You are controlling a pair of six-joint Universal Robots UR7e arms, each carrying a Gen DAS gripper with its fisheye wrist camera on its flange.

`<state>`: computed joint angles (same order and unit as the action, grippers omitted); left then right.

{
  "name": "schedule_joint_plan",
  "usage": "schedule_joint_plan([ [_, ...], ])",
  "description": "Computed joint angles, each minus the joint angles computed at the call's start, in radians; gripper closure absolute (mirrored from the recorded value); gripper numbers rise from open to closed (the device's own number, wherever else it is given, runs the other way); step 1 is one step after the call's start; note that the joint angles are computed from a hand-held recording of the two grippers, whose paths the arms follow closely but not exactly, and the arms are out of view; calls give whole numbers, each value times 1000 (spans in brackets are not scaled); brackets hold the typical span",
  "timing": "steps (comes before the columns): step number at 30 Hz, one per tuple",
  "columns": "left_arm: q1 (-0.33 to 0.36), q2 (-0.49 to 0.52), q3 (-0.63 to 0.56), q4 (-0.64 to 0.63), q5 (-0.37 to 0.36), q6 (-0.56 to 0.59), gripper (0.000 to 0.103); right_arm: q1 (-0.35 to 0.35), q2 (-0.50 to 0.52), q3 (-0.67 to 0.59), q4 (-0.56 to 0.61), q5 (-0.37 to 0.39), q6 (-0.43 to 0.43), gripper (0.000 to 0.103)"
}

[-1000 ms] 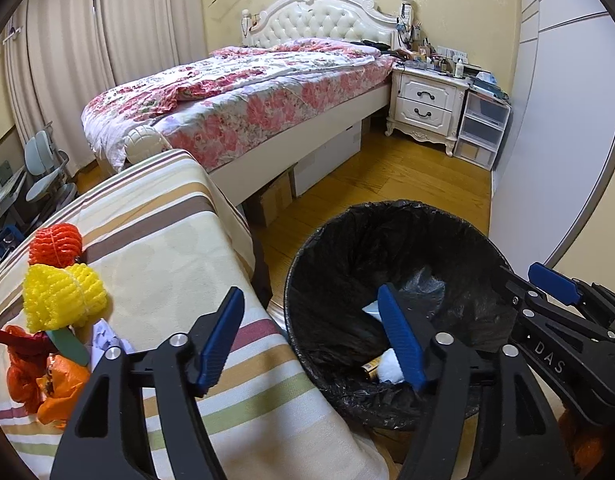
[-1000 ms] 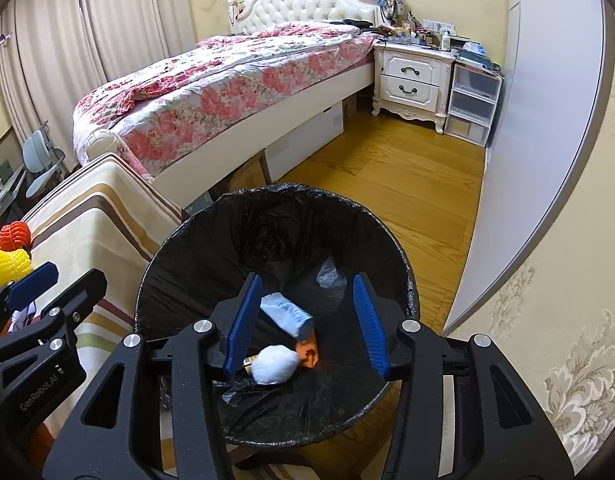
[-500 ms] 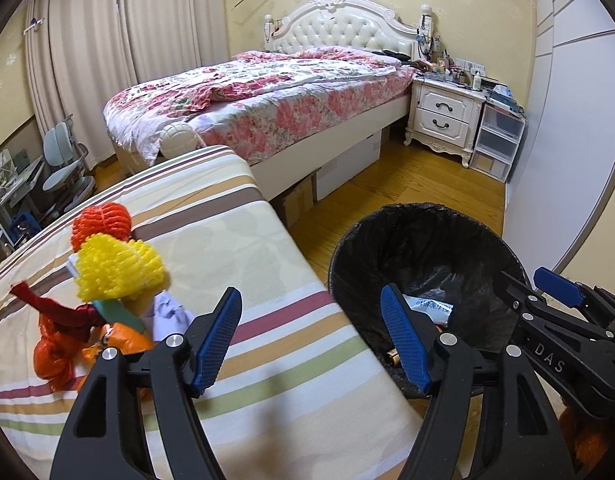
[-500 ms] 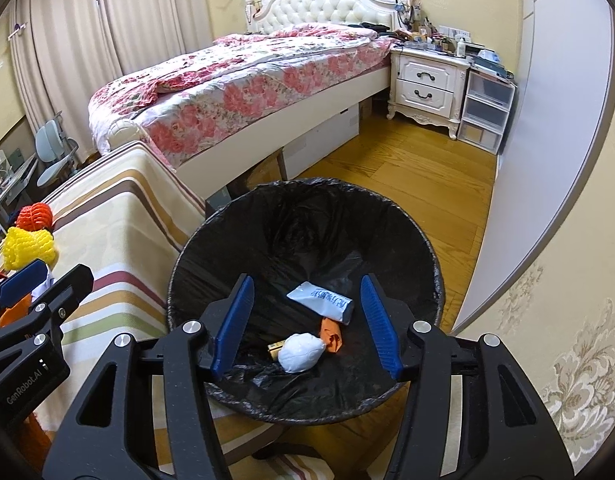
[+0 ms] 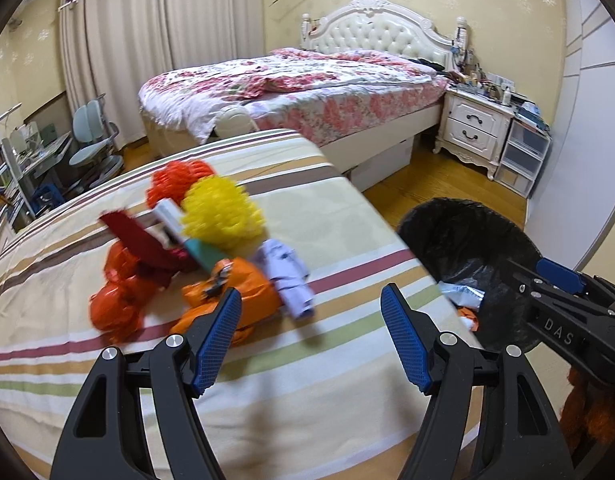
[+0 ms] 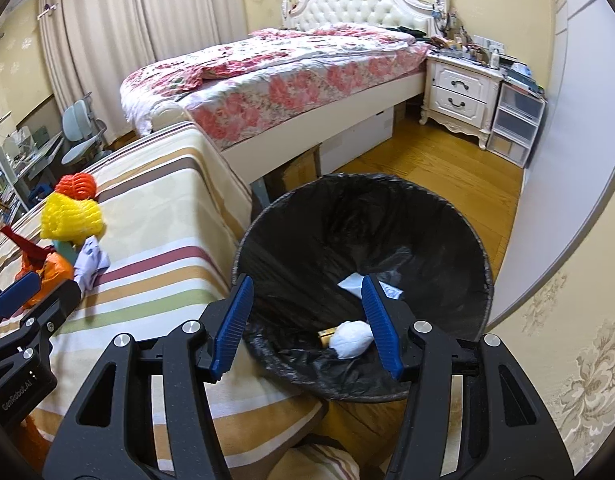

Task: Collect trash
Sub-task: 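Grasp the red plastic bag with the left tool while the right tool grasps the lavender cloth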

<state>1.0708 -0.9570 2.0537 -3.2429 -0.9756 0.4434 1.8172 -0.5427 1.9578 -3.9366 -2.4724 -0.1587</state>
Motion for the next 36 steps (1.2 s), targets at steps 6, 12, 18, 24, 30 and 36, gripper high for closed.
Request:
schedule_joint_plan([
  [6, 32, -38, 10, -15, 25, -4, 33, 27, 25, -24, 39, 16, -1, 48],
  [12, 68, -70, 11, -21, 50, -7, 33, 53, 51, -58, 83, 25, -5, 48],
  [18, 116, -90, -18, -8, 75, -24, 33, 77, 81, -105, 137, 38, -18, 48],
  [24, 152, -92, -70, 24, 82, -40, 33, 99, 110, -157, 194, 45, -35, 48],
  [30, 170, -78, -119, 78, 61, -44, 33, 119, 133, -208, 232, 40, -54, 48],
  [36, 183, -67, -159, 163, 35, -59, 38, 125, 142, -249, 253, 34, -71, 48],
])
